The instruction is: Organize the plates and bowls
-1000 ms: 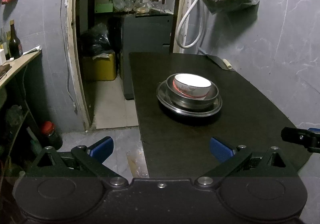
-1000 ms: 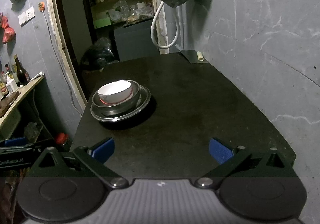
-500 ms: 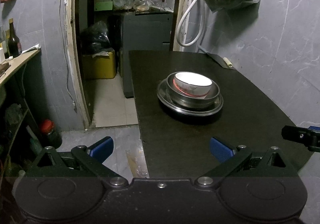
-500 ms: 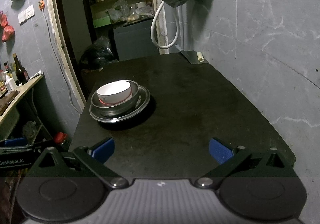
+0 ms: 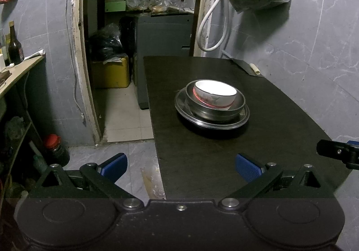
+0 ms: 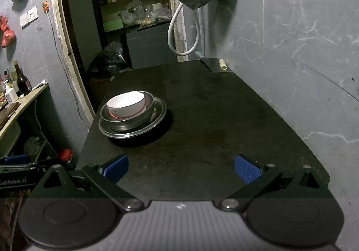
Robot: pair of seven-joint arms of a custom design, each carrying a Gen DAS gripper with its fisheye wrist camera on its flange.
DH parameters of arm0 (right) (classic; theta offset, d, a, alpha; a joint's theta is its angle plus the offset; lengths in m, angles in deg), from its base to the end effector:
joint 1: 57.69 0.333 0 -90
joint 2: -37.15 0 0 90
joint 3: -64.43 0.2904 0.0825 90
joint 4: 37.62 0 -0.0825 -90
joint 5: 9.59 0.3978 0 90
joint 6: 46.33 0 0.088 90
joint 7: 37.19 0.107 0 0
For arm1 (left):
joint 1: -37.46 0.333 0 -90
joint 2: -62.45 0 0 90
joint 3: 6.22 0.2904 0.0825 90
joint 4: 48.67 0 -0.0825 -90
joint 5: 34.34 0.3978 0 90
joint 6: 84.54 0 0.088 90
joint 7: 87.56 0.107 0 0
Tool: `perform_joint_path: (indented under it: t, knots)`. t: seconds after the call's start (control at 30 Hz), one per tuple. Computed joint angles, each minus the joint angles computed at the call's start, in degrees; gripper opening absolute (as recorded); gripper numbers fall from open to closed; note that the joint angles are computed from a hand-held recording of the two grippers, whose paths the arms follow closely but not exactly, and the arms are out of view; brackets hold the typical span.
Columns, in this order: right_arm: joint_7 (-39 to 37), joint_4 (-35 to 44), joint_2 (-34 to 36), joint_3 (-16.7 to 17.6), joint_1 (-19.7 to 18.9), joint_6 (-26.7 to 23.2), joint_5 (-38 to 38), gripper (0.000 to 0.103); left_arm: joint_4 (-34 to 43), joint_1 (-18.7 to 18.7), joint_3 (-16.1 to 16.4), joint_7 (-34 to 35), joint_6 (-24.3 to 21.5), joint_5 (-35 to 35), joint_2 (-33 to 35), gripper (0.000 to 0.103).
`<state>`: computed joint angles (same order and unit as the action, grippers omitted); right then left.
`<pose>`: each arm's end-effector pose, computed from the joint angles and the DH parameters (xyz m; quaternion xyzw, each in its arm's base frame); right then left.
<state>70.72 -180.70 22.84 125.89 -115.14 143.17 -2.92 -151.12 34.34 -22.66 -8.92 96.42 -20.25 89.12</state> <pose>0.5187 0.0338 0.4088 -0.5380 0.7072 -0.3216 0.3272 0.6622 -0.2301 0.3835 -0.5313 0.7195 -0.3880 0.2227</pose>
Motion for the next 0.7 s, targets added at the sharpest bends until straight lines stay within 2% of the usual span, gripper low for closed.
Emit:
perform_joint_path:
  t: [0.33, 0.7]
  knots:
    - [-0.43, -0.39, -0.07, -1.08, 0.91, 0.18, 0.42, 0.103, -0.06, 0.71, -1.00, 0.56, -0.40, -0.32, 0.09, 0.102]
    - [-1.18, -0.54, -0.56, -0.37, 0.49, 0.49, 1.45, 0.103, -0.38, 1.42, -1.79, 1.34, -0.31, -1.00, 0.05, 0.102]
